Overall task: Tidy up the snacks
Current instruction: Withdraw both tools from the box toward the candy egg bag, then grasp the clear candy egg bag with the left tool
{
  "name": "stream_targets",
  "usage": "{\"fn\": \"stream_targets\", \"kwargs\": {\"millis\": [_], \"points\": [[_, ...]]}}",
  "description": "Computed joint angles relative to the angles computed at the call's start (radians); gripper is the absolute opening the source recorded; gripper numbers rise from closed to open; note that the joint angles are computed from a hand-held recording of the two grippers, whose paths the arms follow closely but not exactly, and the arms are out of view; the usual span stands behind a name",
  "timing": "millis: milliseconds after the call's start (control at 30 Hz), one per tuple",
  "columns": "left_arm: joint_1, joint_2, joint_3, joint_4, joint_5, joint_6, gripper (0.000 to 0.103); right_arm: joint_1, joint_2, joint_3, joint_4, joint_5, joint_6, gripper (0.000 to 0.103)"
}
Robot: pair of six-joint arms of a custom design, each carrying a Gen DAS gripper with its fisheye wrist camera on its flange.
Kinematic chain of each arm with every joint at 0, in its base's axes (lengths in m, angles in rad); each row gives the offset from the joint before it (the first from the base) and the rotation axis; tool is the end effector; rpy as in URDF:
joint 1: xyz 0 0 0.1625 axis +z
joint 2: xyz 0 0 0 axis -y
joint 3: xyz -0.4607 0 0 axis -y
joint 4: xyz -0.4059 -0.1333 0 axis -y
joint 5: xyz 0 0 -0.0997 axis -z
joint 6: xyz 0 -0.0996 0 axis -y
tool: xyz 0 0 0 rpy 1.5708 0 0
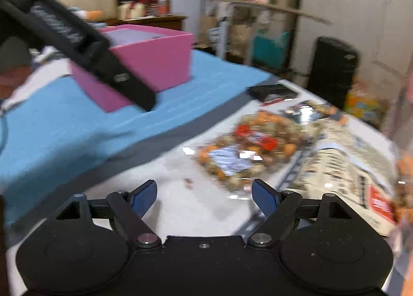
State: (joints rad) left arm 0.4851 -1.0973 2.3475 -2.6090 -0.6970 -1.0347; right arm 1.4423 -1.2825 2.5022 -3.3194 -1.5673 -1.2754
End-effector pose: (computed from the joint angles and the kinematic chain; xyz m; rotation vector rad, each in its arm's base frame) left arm -0.2756 -0.3823 0.1038 0.1807 2.4007 -0.8547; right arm 0.0804 -0.4207 0.1874 1.4911 -2.3063 0.5710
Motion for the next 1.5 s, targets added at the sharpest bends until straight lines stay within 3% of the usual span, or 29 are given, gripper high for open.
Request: {"fn": "stream_targets", "kwargs": {"millis": [33, 167, 300, 433, 500, 533, 600, 700, 833, 1000, 1133, 1267, 1333, 1400, 1500], "points": [[0.001, -0.009, 0.010, -0.005, -0.009, -0.002, 0.076, -0.012, 0.006, 0.010, -0.027, 0.015, -0.014, 0.084], [0.002, -0.020, 0.030, -0.034, 0.013, 0.048, 0.072, -0.022, -0.006, -0.013, 0.064, 0.007, 0.003, 0.084], [0.051, 0.026, 0.018, -0.209, -0.011, 0.196, 0.068, -0.015, 0.001, -0.034, 0.111, -0.033, 0.073, 0.085], [0.131, 0.122, -0.036, -0.374, -0.082, 0.383, 0.066, -0.002, 0.023, -0.045, 0.112, -0.046, 0.109, 0.091], [0.194, 0.165, -0.090, -0.382, -0.159, 0.437, 0.066, 0.001, 0.037, -0.049, 0.097, -0.038, 0.112, 0.093], [0.230, 0.181, -0.120, -0.357, -0.205, 0.439, 0.066, 0.002, 0.048, -0.051, 0.084, -0.040, 0.108, 0.093], [0.271, 0.211, -0.159, -0.322, -0.232, 0.414, 0.069, 0.000, 0.067, -0.051, 0.052, -0.035, 0.095, 0.095], [0.271, 0.236, -0.162, -0.398, -0.225, 0.464, 0.062, -0.018, 0.076, -0.054, 0.045, 0.001, 0.113, 0.101], [0.254, 0.244, -0.155, -0.391, -0.219, 0.446, 0.054, -0.012, 0.093, -0.069, 0.042, -0.005, 0.136, 0.103], [0.245, 0.214, -0.148, -0.327, -0.258, 0.325, 0.048, 0.005, 0.099, -0.077, 0.015, -0.024, 0.145, 0.086], [0.231, 0.215, -0.137, -0.328, -0.261, 0.297, 0.048, -0.002, 0.085, -0.095, 0.075, -0.019, 0.137, 0.085], [0.224, 0.220, -0.131, -0.335, -0.253, 0.262, 0.048, 0.020, 0.110, -0.111, 0.095, -0.055, 0.118, 0.103], [0.217, 0.228, -0.130, -0.339, -0.238, 0.250, 0.048, 0.039, 0.149, -0.104, 0.010, -0.081, 0.131, 0.103], [0.214, 0.229, -0.123, -0.351, -0.232, 0.245, 0.048, 0.041, 0.161, -0.102, -0.025, -0.080, 0.159, 0.097], [0.211, 0.221, -0.114, -0.358, -0.235, 0.266, 0.047, 0.027, 0.136, -0.113, 0.015, -0.045, 0.219, 0.089]]}}
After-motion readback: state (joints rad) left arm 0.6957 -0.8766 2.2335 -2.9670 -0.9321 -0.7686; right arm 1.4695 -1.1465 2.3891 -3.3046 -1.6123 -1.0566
